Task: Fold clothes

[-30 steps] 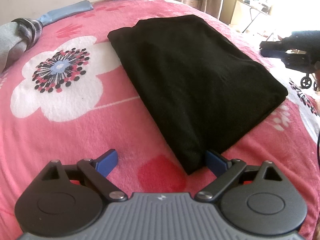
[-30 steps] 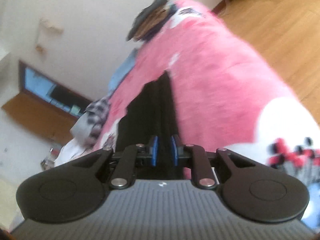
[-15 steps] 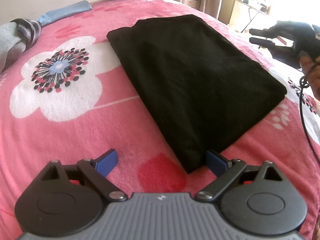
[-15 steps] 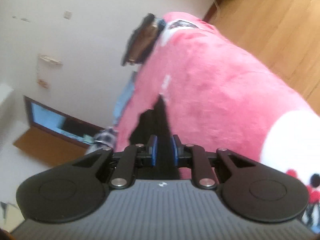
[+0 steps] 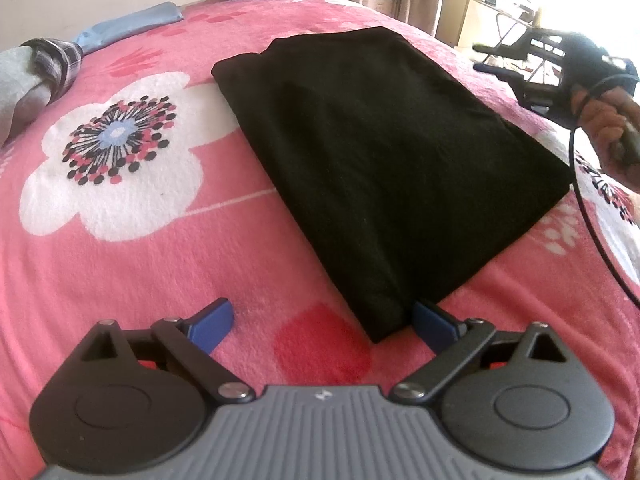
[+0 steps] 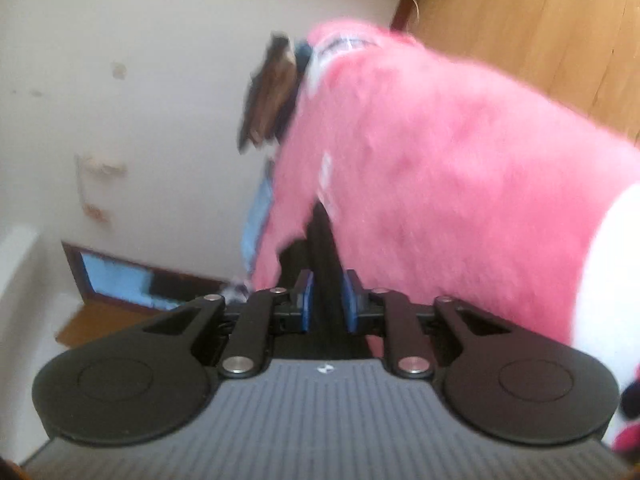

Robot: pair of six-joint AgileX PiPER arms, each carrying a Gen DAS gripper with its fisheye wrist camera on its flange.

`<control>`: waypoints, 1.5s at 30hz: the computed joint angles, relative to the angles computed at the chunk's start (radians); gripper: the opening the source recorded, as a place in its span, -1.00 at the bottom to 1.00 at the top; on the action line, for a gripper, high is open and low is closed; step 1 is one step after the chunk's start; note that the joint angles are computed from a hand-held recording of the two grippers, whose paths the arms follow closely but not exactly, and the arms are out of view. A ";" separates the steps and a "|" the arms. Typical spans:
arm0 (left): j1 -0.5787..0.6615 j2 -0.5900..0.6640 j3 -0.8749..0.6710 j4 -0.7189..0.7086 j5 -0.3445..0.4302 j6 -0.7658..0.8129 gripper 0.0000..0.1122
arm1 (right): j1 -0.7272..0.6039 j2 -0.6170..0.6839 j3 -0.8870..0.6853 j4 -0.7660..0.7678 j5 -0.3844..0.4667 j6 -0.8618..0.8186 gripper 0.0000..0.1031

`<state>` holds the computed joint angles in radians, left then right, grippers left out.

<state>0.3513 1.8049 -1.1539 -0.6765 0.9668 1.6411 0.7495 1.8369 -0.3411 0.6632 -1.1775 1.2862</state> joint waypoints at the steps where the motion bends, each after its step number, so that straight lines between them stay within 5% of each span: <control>1: -0.001 0.001 -0.002 0.002 0.001 -0.002 0.75 | -0.007 0.002 -0.010 -0.027 -0.009 -0.001 -0.67; 8: 0.001 -0.012 0.011 0.005 -0.002 -0.001 0.75 | -0.129 0.085 -0.223 -0.311 0.202 -0.018 -0.72; 14: 0.011 -0.008 0.011 -0.001 0.006 0.021 0.75 | -0.185 0.053 -0.144 -0.141 0.105 -0.003 -0.69; 17: 0.006 -0.008 0.009 0.003 0.005 0.014 0.75 | -0.212 0.044 -0.134 -0.213 0.045 0.032 -0.67; 23: 0.012 -0.013 0.016 0.001 0.004 0.026 0.75 | -0.249 0.081 -0.278 -0.387 0.272 -0.002 -0.72; 29: 0.019 -0.007 0.010 0.000 0.014 0.032 0.75 | -0.285 0.071 -0.242 -0.207 0.222 -0.054 -0.72; 33: 0.019 -0.006 0.008 0.002 0.014 0.031 0.76 | -0.302 0.075 -0.209 -0.292 0.107 0.024 -0.69; 38: 0.023 -0.006 0.011 -0.002 0.012 0.042 0.76 | -0.385 0.100 -0.357 -0.519 0.315 0.063 -0.65; 41: 0.024 -0.002 0.010 -0.007 0.012 0.046 0.76 | -0.353 0.086 -0.358 -0.360 0.375 -0.038 -0.68; 45: 0.027 -0.002 0.012 -0.013 0.010 0.050 0.76 | -0.299 0.042 -0.262 -0.094 0.238 -0.047 -0.60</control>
<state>0.3780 1.8031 -1.1419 -0.6891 0.9772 1.6912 0.4508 1.8784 -0.6032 0.5691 -0.9392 1.2395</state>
